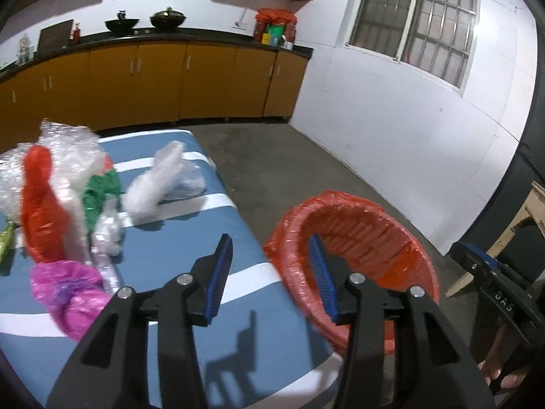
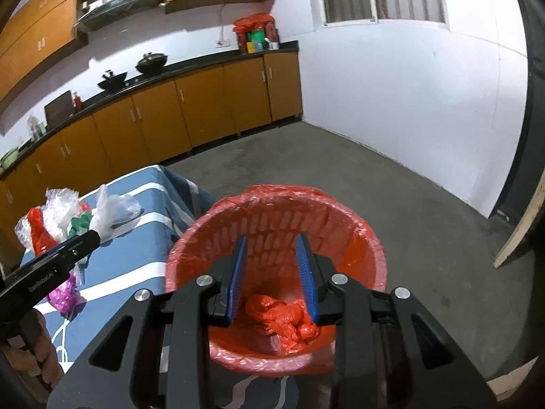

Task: Collect trash
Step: 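Grasp the red bag with the left tool while the right tool grasps the pink bag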

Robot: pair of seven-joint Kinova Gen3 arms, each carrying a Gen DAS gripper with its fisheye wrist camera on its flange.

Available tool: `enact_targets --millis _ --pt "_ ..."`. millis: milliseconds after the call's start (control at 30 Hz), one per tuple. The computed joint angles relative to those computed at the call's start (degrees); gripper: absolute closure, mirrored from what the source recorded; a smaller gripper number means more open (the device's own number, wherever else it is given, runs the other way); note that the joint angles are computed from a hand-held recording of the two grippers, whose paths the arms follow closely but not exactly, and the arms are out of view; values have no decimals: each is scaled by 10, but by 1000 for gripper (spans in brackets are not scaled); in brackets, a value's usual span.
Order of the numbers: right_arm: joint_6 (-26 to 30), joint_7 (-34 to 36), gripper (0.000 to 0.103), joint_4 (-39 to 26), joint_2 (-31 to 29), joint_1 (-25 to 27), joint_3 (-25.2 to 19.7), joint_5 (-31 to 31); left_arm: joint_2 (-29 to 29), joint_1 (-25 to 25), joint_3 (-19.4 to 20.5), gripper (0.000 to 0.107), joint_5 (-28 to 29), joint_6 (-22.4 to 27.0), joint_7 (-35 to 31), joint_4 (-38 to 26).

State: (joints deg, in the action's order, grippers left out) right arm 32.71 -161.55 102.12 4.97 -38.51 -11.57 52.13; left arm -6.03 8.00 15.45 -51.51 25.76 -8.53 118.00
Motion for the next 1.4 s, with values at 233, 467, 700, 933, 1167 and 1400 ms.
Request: enact_targets --millis 233,467,700,933,1167,1400 --pt "-11 45 72 -30 23 -33 -13 -3 -87 -54 36 57 -23 62 38 58" --pt "-59 87 61 -66 61 -89 -7 -26 -185 -132 54 51 9 154 20 114" --pt "-92 188 61 -121 120 -138 -17 -84 -272 -188 16 48 62 195 -31 149" --pt "-81 283 51 -181 183 -177 -18 -146 -343 -219 -24 47 109 208 -103 172" --pt "-48 313 39 -229 226 -234 37 -182 -378 -249 -53 47 155 198 -162 184" --pt "-7 347 37 -265 254 -274 83 -200 -384 -281 -66 47 195 170 -210 192"
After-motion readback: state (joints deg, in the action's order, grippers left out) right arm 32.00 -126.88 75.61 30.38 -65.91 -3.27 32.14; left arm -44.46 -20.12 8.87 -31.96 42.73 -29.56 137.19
